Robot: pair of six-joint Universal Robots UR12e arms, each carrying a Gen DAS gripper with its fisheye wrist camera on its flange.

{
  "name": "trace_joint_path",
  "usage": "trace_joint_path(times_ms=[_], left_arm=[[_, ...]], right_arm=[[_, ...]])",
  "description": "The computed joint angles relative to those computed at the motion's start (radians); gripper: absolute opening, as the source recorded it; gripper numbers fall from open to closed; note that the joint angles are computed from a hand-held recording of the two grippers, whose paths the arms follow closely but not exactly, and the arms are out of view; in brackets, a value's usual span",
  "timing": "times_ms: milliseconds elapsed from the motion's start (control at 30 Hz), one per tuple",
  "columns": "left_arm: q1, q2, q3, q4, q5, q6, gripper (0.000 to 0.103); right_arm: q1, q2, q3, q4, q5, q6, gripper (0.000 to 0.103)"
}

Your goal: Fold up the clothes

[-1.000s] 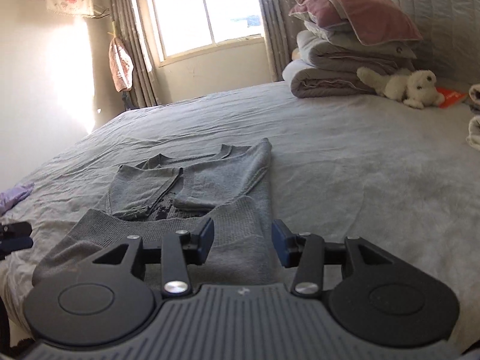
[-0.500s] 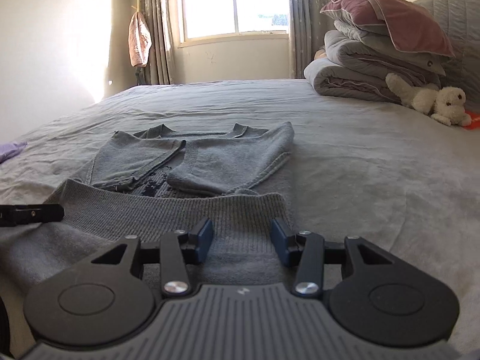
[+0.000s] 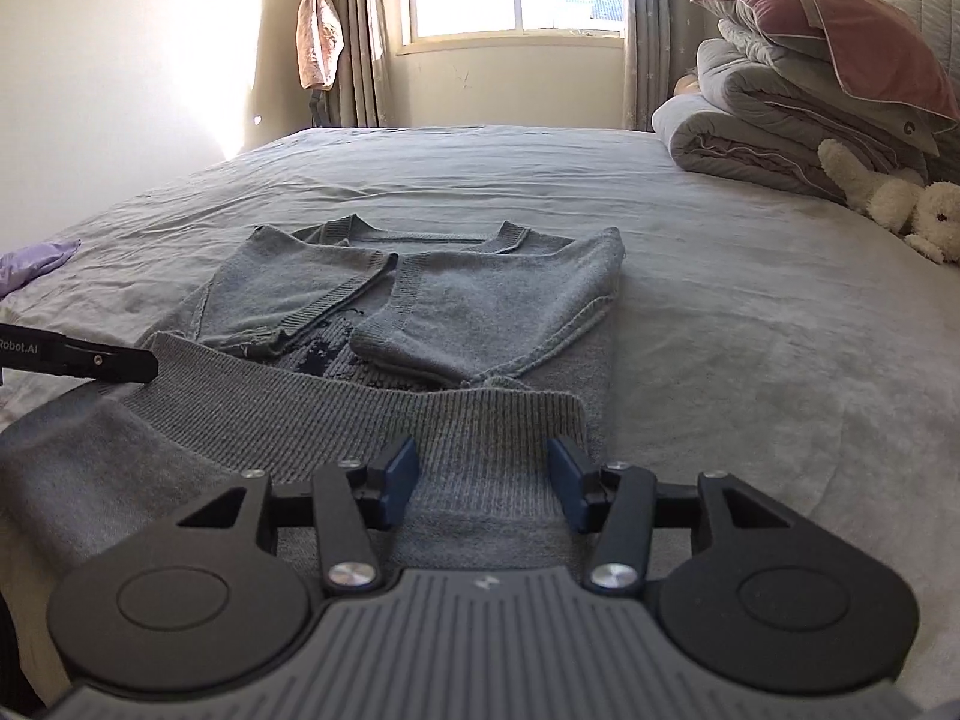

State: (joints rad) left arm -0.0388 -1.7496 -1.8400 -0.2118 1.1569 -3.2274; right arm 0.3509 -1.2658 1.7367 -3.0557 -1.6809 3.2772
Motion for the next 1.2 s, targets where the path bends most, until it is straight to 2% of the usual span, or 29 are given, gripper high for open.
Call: trace_joint_path(times_ms=[33, 67, 100, 133, 333, 500, 600, 733, 933, 1200], left_arm=[[0.004, 0.005, 0.002, -0.015, 0.002, 0.008, 0.040], [0.009, 0.011, 0.004, -0.031, 0.004, 0.015, 0.043], [0.012, 0.016, 0.006, -0.044, 0.009, 0.021, 0.051], [0.015, 0.018, 0.009, -0.054, 0.014, 0.022, 0.053], [0.058, -0.011, 0.070, -0.111, -0.070, -0.022, 0.054], [0.064, -0.072, 0.157, -0.173, -0.099, -0.039, 0.054], [0.066, -0.112, 0.210, -0.216, -0.109, -0.060, 0.052], [0.066, -0.164, 0.265, -0.233, -0.091, -0.095, 0.052], [0.082, -0.222, 0.304, -0.160, -0.140, -0.212, 0.043], [0.081, -0.271, 0.347, -0.129, -0.160, -0.219, 0.034]], right_arm=[[-0.004, -0.006, 0.003, 0.008, 0.003, 0.008, 0.062], [-0.011, -0.013, 0.006, 0.018, 0.017, 0.019, 0.063], [-0.021, -0.020, 0.009, 0.028, 0.042, 0.032, 0.063], [-0.031, -0.026, 0.009, 0.040, 0.067, 0.044, 0.063], [-0.085, -0.022, -0.038, 0.084, 0.199, 0.098, 0.063], [-0.124, 0.012, -0.112, 0.139, 0.280, 0.149, 0.063], [-0.140, 0.039, -0.160, 0.184, 0.290, 0.158, 0.063], [-0.159, 0.076, -0.216, 0.237, 0.303, 0.162, 0.063], [-0.174, 0.133, -0.281, 0.278, 0.301, 0.160, 0.063], [-0.177, 0.183, -0.341, 0.298, 0.315, 0.107, 0.051]])
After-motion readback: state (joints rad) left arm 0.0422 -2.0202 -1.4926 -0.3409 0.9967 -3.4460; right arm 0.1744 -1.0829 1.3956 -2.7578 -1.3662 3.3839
